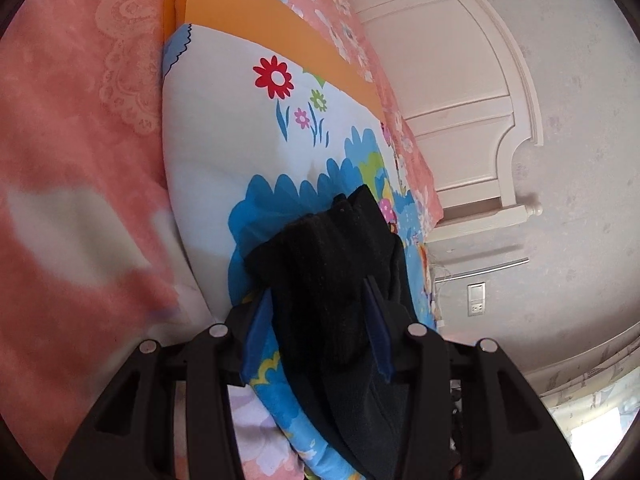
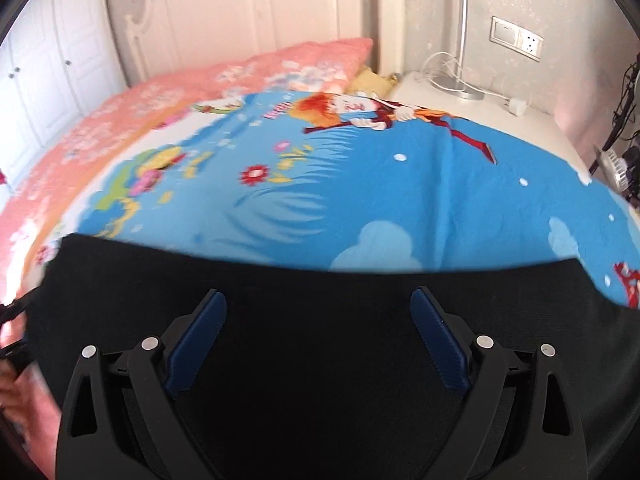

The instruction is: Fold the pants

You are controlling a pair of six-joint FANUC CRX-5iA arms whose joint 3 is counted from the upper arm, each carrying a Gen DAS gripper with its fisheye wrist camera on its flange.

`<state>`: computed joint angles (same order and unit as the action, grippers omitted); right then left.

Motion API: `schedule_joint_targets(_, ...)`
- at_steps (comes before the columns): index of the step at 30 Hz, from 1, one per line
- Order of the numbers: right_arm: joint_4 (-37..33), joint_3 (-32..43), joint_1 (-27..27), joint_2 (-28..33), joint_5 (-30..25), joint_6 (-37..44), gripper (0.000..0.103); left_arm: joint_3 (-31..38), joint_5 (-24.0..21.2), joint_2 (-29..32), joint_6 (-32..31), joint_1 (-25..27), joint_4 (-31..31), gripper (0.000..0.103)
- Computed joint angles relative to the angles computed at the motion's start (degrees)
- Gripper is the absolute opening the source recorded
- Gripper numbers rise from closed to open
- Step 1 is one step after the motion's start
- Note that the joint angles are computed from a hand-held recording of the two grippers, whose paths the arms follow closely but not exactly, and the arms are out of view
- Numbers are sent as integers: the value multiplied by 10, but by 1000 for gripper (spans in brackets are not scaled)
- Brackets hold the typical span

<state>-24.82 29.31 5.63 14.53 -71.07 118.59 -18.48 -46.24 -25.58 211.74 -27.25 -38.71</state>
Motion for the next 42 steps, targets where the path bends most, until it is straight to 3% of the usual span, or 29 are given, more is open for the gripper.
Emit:
schedule_joint_targets(3, -2, -48, -18, -37, 5, 21, 88, -9, 5, -4, 22, -12, -28, 23)
schedule_joint_targets(5, 5, -61, -24, -47, 5, 27, 88, -11, -2, -6, 74, -42, -82, 21)
schedule_joint_targets(7, 44, -100, -13, -66, 54, 35, 87, -5, -20, -4, 95, -68, -118, 21)
schedule_joint_targets(9, 83, -110, -2, -58, 62, 21, 81, 0, -23, 0, 77, -65, -109, 23)
schedule_joint_targets(10, 69, -97, -9, -46, 45, 17, 81, -2, -13, 0, 62, -51, -89, 32)
schedule_joint_targets(12, 62, -100, -13, -45, 53, 22, 81, -6, 7, 0, 35, -26, -60, 34)
schedule_joint_targets(15, 56, -107, -15, -47, 65, 25, 86, 1, 5, 6, -2, -8, -32, 32)
schedule_joint_targets(17, 50, -111, -18, -48, 73, 25, 87, 9, -6, 12, -7, -8, -30, 21)
schedule_joint_targets(19, 58, -124, -13, -55, 88, 23, 89, 25, -32, 19, -11, -20, -38, 18)
schedule_joint_targets(23, 51, -117, -18, -51, 81, 23, 90, 59, -83, 30, -16, -52, -68, 15)
schedule_joint_targets(29, 50, -121, -18, -54, 85, 23, 90, 63, -87, 29, -19, -55, -71, 14)
schedule_joint_targets(33, 49, -123, -19, -55, 87, 25, 90, 49, -77, 22, 16, -59, -80, 15)
schedule_joint_targets(34, 49, -123, -20, -55, 87, 25, 90, 48, -79, 24, 14, -52, -65, 21)
schedule_joint_targets(35, 49, -123, -20, -55, 87, 25, 90, 44, -72, 24, 10, -42, -51, 36)
schedule_joint_targets(36, 48, -123, -20, -55, 87, 25, 91, 35, -55, 20, 12, -36, -46, 41)
schedule_joint_targets(40, 47, -123, -21, -56, 88, 26, 91, 5, 14, 12, 10, -6, -26, 42)
schedule_joint_targets(42, 48, -125, -20, -57, 90, 25, 91, -15, 51, 2, 31, 7, -29, 36)
